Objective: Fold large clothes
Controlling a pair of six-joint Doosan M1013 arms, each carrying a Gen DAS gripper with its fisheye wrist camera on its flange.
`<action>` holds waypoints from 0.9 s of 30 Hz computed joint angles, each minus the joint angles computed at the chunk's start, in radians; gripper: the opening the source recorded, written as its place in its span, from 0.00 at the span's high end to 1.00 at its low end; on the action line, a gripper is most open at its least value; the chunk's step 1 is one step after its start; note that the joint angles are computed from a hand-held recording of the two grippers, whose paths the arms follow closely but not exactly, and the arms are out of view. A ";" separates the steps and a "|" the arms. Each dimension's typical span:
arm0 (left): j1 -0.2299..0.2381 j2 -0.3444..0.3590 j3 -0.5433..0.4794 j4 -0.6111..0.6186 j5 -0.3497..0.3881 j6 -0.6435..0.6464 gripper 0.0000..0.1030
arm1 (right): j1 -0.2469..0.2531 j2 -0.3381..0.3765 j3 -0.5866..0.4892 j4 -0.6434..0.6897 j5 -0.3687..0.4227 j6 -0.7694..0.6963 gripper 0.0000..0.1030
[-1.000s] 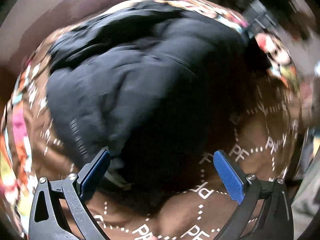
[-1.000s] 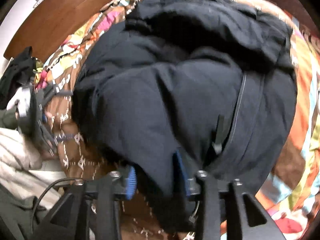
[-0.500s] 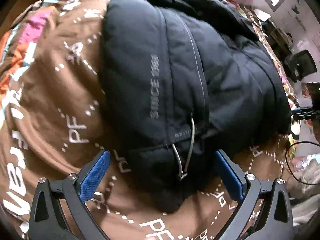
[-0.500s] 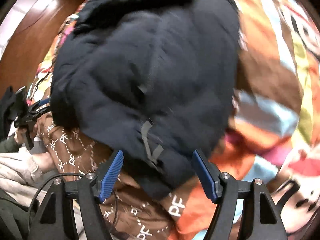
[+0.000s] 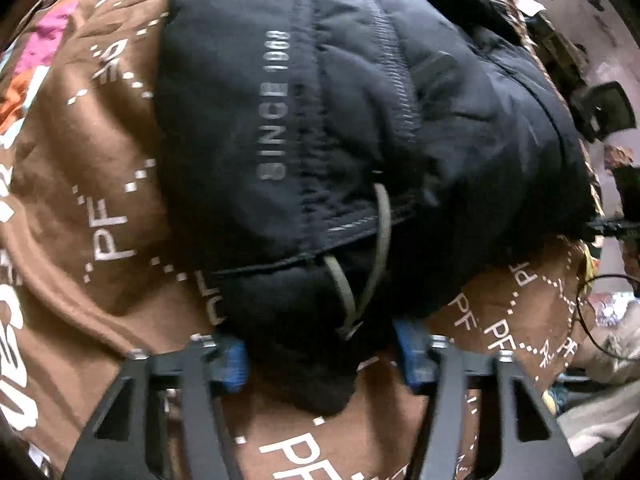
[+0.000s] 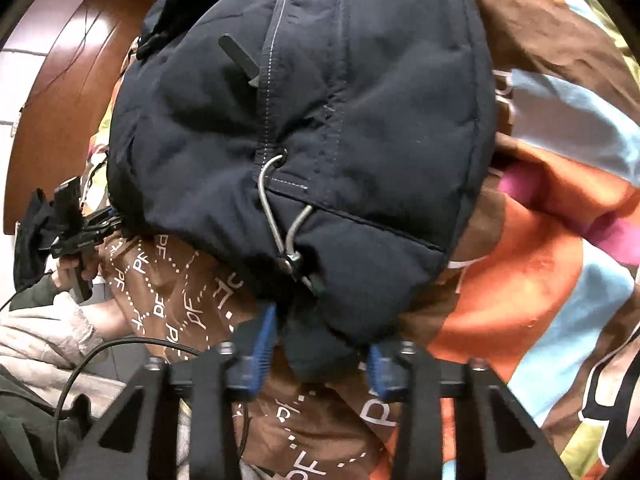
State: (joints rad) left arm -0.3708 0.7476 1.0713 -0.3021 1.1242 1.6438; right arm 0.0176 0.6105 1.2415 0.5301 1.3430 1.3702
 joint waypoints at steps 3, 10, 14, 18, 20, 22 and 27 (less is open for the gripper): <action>0.007 -0.007 -0.003 0.000 0.006 -0.019 0.78 | -0.002 -0.016 0.030 0.019 -0.028 0.017 0.84; -0.018 -0.041 -0.008 0.074 -0.013 0.023 0.87 | 0.010 -0.059 0.035 0.018 -0.063 0.003 0.91; -0.015 -0.061 -0.011 0.070 -0.028 0.049 0.88 | 0.006 -0.076 0.030 0.032 -0.086 -0.015 0.91; -0.023 -0.086 -0.003 0.067 -0.068 0.060 0.89 | 0.005 -0.091 0.031 0.021 -0.103 -0.029 0.91; -0.028 -0.095 -0.001 0.069 -0.084 0.051 0.89 | 0.008 -0.097 0.036 0.023 -0.111 -0.033 0.91; -0.030 -0.098 0.003 0.058 -0.104 0.050 0.90 | 0.011 -0.104 0.040 0.018 -0.118 -0.040 0.91; -0.019 -0.114 0.010 0.023 -0.153 0.059 0.91 | 0.007 -0.111 0.048 0.037 -0.127 -0.041 0.92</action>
State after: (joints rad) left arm -0.3902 0.6331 1.0813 -0.2789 0.9715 1.7027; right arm 0.0247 0.4991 1.2890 0.5667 1.2163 1.3288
